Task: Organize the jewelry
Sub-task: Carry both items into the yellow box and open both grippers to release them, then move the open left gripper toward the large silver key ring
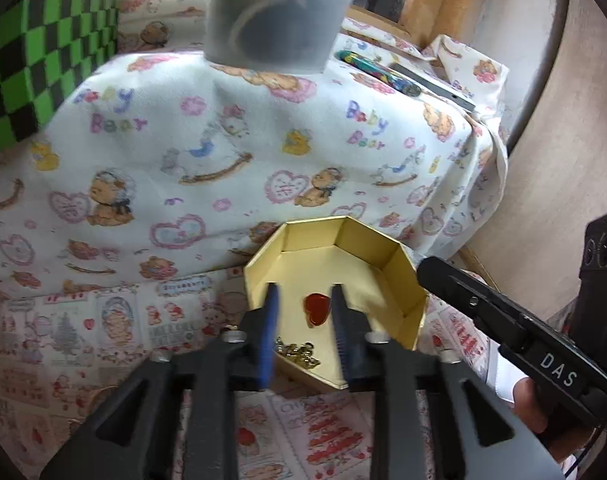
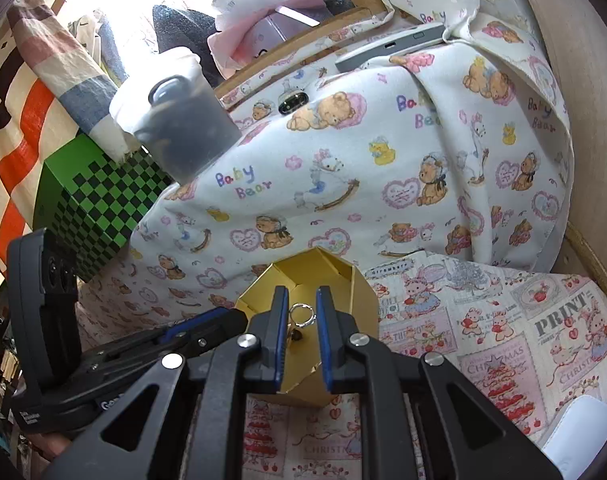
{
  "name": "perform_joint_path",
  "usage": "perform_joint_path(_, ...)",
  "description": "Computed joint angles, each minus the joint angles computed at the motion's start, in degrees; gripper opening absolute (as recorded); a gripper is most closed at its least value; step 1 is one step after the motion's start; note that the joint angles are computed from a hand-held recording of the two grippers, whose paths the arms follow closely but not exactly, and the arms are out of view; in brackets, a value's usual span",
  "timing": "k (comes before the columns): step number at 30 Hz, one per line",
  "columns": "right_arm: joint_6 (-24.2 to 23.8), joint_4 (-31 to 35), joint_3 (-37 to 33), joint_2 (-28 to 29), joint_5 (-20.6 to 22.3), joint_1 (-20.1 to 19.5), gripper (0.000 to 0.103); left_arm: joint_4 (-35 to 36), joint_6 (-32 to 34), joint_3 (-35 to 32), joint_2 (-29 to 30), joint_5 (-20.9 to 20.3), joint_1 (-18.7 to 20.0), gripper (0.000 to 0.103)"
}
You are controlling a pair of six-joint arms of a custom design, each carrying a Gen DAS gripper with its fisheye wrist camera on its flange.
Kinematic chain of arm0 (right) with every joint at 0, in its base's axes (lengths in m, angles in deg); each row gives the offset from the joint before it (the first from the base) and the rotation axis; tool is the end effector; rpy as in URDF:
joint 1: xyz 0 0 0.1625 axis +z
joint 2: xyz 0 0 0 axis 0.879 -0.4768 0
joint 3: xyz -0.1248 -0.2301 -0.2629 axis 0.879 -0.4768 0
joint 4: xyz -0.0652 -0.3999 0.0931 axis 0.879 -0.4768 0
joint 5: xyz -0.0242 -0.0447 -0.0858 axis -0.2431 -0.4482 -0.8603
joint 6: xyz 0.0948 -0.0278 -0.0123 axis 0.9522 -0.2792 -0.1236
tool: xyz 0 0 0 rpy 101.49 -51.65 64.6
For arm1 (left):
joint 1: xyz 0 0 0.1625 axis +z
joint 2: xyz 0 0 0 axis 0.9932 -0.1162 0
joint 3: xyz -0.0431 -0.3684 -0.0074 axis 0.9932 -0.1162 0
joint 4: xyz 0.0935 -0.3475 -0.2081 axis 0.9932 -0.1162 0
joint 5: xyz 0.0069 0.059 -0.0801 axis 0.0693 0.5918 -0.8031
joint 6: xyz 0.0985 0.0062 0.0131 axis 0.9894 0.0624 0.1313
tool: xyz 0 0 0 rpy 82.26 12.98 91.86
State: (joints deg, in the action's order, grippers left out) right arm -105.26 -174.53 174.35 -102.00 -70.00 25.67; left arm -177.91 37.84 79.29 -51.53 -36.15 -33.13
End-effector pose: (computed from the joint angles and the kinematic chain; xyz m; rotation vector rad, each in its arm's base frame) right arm 0.1168 -0.5543 0.1320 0.5622 -2.8027 1.1258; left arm -0.2038 -0.5550 0.0796 0.4332 2.4945 -0.8829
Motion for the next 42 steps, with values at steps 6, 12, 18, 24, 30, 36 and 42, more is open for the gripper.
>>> perform_joint_path(6,-0.09,-0.7,0.43,-0.32,0.27,-0.23,0.021,-3.99,2.35,4.14,-2.89,5.13,-2.51,0.033)
perform_joint_path(12,-1.48,-3.61,1.79,-0.69,-0.18,0.5,0.03,-11.26,7.12,9.74,-4.29,18.08,-8.07,0.051)
perform_joint_path(18,-3.65,-7.25,3.85,-0.63,-0.25,1.88,0.034,-17.83,7.88,16.07,-8.69,23.05,-12.01,0.065)
perform_joint_path(24,-5.91,-9.78,5.42,-0.22,-0.6,2.93,0.04,-21.87,6.06,21.47,-13.59,27.17,-15.0,0.092)
perform_joint_path(30,-8.0,-12.27,5.85,1.69,-2.28,4.4,0.047,-26.71,7.99,24.27,-14.98,29.3,-14.96,0.093)
perform_joint_path(36,-9.3,-15.15,6.11,2.94,-3.86,5.22,0.06,-25.38,3.48,26.79,-16.48,26.97,-12.27,0.093)
perform_joint_path(42,-10.49,-17.49,6.21,3.92,-5.44,5.72,0.07,-19.64,-1.42,27.27,-17.33,27.57,-9.07,0.093)
